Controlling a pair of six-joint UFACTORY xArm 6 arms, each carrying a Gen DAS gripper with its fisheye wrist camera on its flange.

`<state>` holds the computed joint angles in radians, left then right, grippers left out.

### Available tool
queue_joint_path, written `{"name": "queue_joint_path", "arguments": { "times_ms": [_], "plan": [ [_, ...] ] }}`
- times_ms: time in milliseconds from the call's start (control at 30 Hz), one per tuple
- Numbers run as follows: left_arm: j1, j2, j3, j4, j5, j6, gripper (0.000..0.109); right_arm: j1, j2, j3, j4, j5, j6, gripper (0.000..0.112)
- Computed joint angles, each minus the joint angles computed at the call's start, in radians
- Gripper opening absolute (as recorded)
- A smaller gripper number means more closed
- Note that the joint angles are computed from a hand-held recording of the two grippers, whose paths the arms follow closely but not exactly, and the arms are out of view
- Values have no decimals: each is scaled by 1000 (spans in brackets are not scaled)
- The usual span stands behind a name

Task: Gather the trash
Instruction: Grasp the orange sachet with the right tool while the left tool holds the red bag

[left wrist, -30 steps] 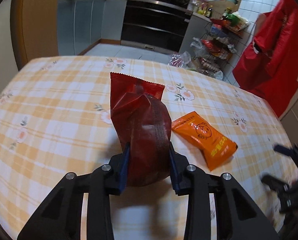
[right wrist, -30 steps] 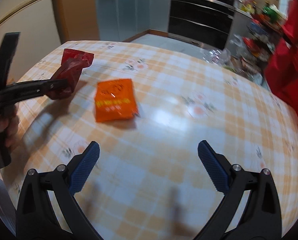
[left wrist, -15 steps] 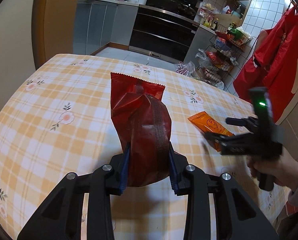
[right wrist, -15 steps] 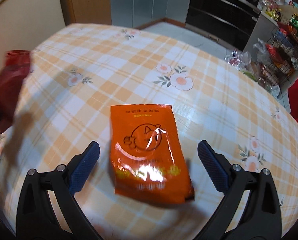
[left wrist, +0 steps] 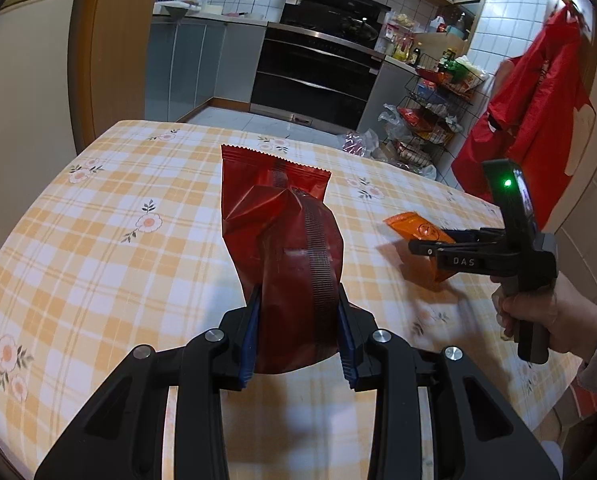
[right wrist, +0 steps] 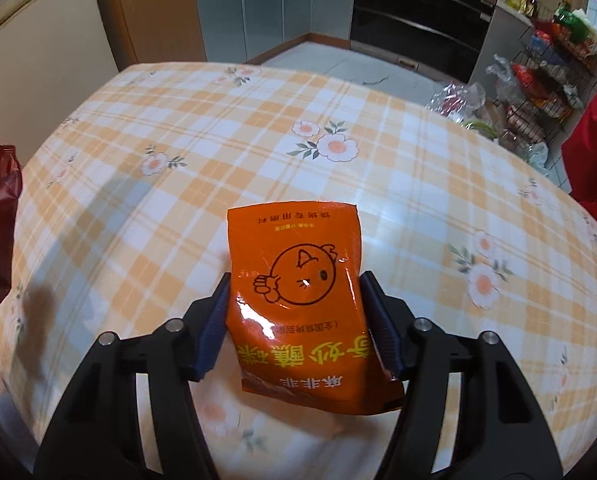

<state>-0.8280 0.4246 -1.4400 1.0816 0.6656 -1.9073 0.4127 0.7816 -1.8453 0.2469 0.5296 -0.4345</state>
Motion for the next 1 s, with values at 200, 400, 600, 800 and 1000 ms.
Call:
{"name": "queue_joint_path", "arguments": {
  "times_ms": [200,400,600,800,1000],
  "plan": [
    [-66,-32,-1,-12,55,7,33,1,-213,275,98,-105,-109,63],
    [-140,-63,-18,-15,117,15,33,9,-419,510,228,-174,-232,63],
    [-219,-82,-33,-33,164,14,33,5,-680,766,437,-184,-404,63],
    [-313,-86,-46,-46,210,-18,33,-14,-946,1015,552,-172,-502,63],
    [-399,-80,-54,-65,240,-69,33,-45,-1248,1304,547,-136,-475,63]
  ]
}}
